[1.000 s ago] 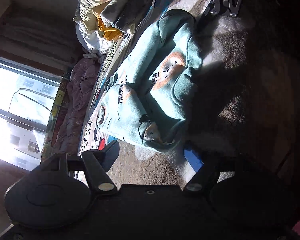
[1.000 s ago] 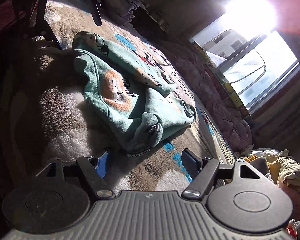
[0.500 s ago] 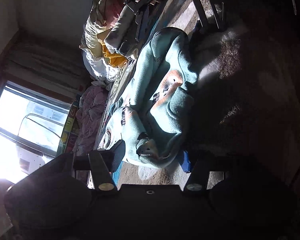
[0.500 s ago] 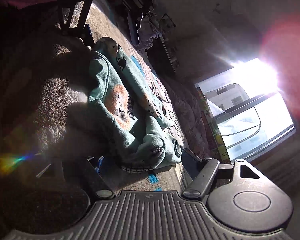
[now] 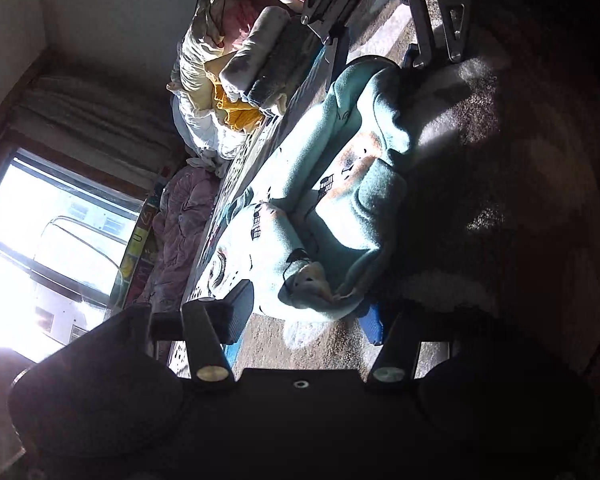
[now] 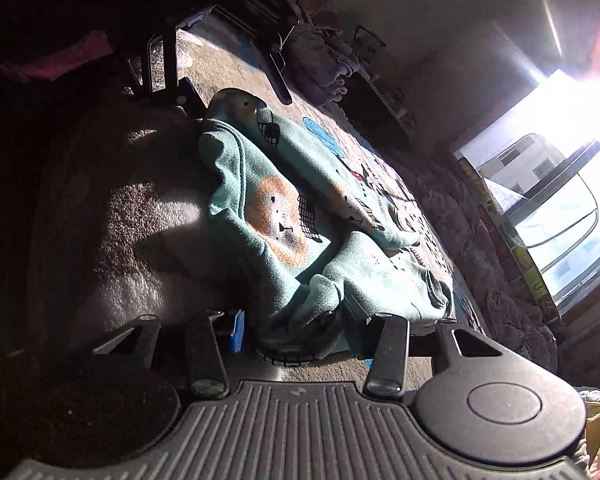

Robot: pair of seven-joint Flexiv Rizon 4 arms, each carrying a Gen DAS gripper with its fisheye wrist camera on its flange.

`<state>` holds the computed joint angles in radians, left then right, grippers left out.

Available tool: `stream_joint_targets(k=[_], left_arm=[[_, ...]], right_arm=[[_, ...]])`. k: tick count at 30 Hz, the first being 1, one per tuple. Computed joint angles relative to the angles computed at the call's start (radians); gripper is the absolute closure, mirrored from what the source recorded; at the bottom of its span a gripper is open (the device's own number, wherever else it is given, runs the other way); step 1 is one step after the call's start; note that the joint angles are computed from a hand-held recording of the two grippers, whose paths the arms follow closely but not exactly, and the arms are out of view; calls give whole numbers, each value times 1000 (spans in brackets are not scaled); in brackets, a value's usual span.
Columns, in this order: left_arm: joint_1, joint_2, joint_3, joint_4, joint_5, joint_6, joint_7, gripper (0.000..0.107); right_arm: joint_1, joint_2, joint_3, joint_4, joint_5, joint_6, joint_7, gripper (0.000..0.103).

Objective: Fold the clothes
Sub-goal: 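Fold the hem over toward the collar with both tools and lower it, then grasp the folded teal sweatshirt edges with both tools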

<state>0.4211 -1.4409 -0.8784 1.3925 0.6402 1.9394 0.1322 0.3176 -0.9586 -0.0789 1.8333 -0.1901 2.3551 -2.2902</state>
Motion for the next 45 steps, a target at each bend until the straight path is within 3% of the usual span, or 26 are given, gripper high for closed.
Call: stream_joint_targets(k=[2,7,11,19,22,26,30,35,39,43,45], left_arm=[[8,-25,-23,-12,31,-11,26,56],[6,-35,-22,-13,37,6,61,64],[-28,7,57,-13,38,40,48,83],[-41,162,175,103,26,81,-93,88],[8,250,161,214,18,30,-151,88],[79,323,69,306,-82,-93,-172,88],[138,327,-74,296,-233,-259,-170,87],[123,298,-191,159,-501,-469,-225,85],[44,257,-198,-11,-710,-600,-302,85],[-79,212,-151,-246,-895,-767,-388,85],[-157,185,-98,-390,-963,-853,-438,85]], right_arm=[[37,-25,-19,-10,73,52,-25,49],[39,-34,-4,-25,110,43,21,59],[63,-17,-21,-12,137,16,24,63],[119,70,-55,44,178,-88,6,68],[121,144,-44,113,152,-149,4,68],[93,265,-1,205,97,-238,22,67],[-41,356,108,210,-14,-322,128,67],[-256,348,268,91,-188,-363,334,67],[-480,229,483,-77,-368,-433,540,68],[-703,0,799,-278,-532,-564,725,68],[-744,-100,925,-369,-506,-636,713,68]])
